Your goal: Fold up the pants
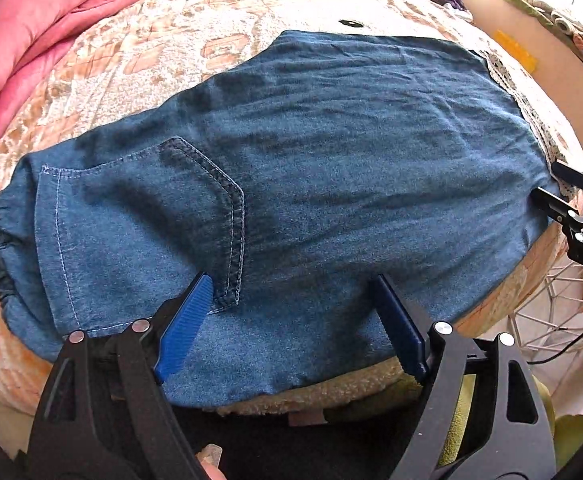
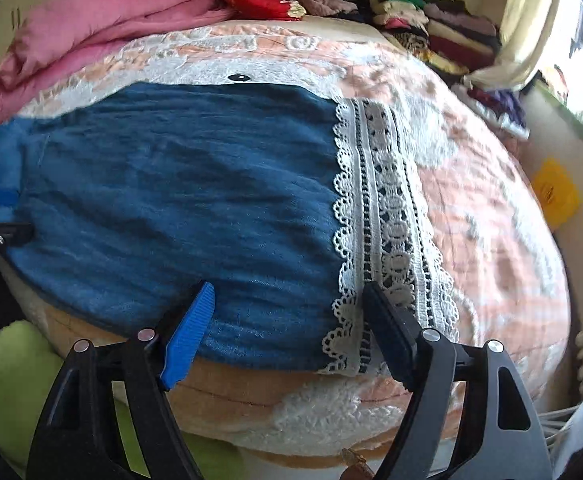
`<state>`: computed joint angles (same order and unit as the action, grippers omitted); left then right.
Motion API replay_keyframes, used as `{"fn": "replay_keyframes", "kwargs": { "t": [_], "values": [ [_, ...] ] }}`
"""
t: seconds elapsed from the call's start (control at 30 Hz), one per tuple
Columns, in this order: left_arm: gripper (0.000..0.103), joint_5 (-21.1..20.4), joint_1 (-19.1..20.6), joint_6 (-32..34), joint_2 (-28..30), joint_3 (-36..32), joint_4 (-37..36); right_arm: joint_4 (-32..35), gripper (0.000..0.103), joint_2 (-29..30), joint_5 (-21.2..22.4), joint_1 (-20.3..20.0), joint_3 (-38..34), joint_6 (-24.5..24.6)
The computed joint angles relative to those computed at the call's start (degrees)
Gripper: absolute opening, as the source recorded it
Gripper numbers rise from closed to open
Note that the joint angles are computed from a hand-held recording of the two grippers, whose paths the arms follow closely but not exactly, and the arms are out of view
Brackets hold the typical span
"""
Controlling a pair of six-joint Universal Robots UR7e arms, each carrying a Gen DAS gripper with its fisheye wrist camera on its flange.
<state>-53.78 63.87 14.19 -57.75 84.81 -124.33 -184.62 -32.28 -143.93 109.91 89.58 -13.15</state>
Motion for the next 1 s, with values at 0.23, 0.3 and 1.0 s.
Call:
{"fn": "replay_keyframes", "kwargs": {
  "t": [0.23,0.3,1.0],
  "values": [
    [0.075,-0.38,-0.17,-0.02,-0.36,0.20,-0.74,-0.95,0.076,-3.25,6.12,0.22,2.93,3.13],
    [0.076,-0.76,-0.27,0.18,-0.69,0.36,-1.32,-1.44,0.079,-3.96,6.90,0.57,3.67,3.70],
    [0.092,-2.70,-3.80,3.17,-3.34,1.95,-6.76,-11.78,0.081,-7.83,4.84,3.95,7.71,-0.33]
  ]
}}
